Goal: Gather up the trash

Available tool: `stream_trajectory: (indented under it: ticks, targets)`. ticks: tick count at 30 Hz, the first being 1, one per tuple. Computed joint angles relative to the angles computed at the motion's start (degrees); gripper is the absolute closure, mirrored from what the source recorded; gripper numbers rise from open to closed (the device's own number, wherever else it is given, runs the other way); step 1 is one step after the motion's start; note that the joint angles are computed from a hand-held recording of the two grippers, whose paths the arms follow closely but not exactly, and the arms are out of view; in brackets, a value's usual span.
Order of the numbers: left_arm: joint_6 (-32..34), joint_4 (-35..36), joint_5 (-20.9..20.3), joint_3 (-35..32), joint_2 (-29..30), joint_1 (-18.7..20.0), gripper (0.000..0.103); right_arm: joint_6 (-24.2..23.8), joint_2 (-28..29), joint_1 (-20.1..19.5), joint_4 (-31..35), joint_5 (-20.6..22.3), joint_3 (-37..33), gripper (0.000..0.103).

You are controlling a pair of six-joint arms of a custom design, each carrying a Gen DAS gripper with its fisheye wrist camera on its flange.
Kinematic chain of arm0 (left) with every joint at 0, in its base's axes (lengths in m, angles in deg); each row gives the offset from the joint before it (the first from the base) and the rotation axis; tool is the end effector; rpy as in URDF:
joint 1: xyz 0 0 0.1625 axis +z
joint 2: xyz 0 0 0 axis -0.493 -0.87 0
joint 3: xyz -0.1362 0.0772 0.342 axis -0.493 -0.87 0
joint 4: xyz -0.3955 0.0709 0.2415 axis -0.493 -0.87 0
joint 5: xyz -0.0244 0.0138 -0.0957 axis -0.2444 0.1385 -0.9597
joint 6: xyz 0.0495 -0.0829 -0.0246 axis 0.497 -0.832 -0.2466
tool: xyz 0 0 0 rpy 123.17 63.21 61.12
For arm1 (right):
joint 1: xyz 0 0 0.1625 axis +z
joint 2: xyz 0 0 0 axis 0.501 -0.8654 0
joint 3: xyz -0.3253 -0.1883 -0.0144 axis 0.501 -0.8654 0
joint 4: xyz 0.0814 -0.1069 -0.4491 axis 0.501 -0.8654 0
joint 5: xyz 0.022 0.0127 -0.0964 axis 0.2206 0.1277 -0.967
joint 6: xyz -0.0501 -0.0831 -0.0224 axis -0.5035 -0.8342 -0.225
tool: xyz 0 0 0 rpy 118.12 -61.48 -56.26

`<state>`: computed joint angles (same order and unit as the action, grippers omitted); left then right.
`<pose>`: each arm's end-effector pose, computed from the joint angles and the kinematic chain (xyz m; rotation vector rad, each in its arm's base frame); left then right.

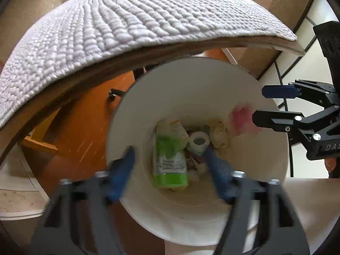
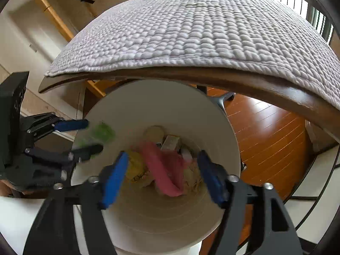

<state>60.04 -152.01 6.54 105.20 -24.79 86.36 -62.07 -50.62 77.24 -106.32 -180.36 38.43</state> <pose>-0.0575 -0.4364 0.1201 0.7579 2.4209 -0.1787 0.2146 -0.3998 -0.0600 0.4273 -2.6158 0.3908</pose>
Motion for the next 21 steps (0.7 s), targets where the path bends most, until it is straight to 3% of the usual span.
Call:
stream_trajectory:
  ticks: [5,10,12,13,14,16,21]
  targets:
    - [-0.41,0.61,-0.36,-0.79,0.70,0.19,0.030,-0.34,-2.02,-0.29,0.81,-0.31,1.27,0.033]
    - [-1.58,1.61,-0.48,-1.35,-2.24,-1.15,0.030,-0.18,-4.94,0.96,2.83,-0.78,0.39,0.022]
    - [-1.58,0.59,-0.99,-1.64,-5.02,-1.41,0.016,-0.37,-6.26,2.28,1.51,-1.18,0.16,0.016]
    - [-1.30,-1.34,-0.60,-1.85,-5.87,-1.60,0.006,-0.70,-6.78,2.72,0.81,-1.60,-0.15,0.013]
    - [-0.66,-3.21,-0.16,-2.32,-6.23,-1.51,0.004,-1.49,-7.37,3.18,-0.48,-2.20,-0.56,0.012]
    - [0.11,-6.93,0.71,-4.02,-5.85,-1.19,0.003,-3.04,-7.66,3.77,-2.81,-3.92,-2.03,0.004]
    - [2.72,-17.69,6.28,-11.53,1.89,1.77,0.001,-11.32,-4.97,2.68,-10.91,-10.71,-8.94,0.004]
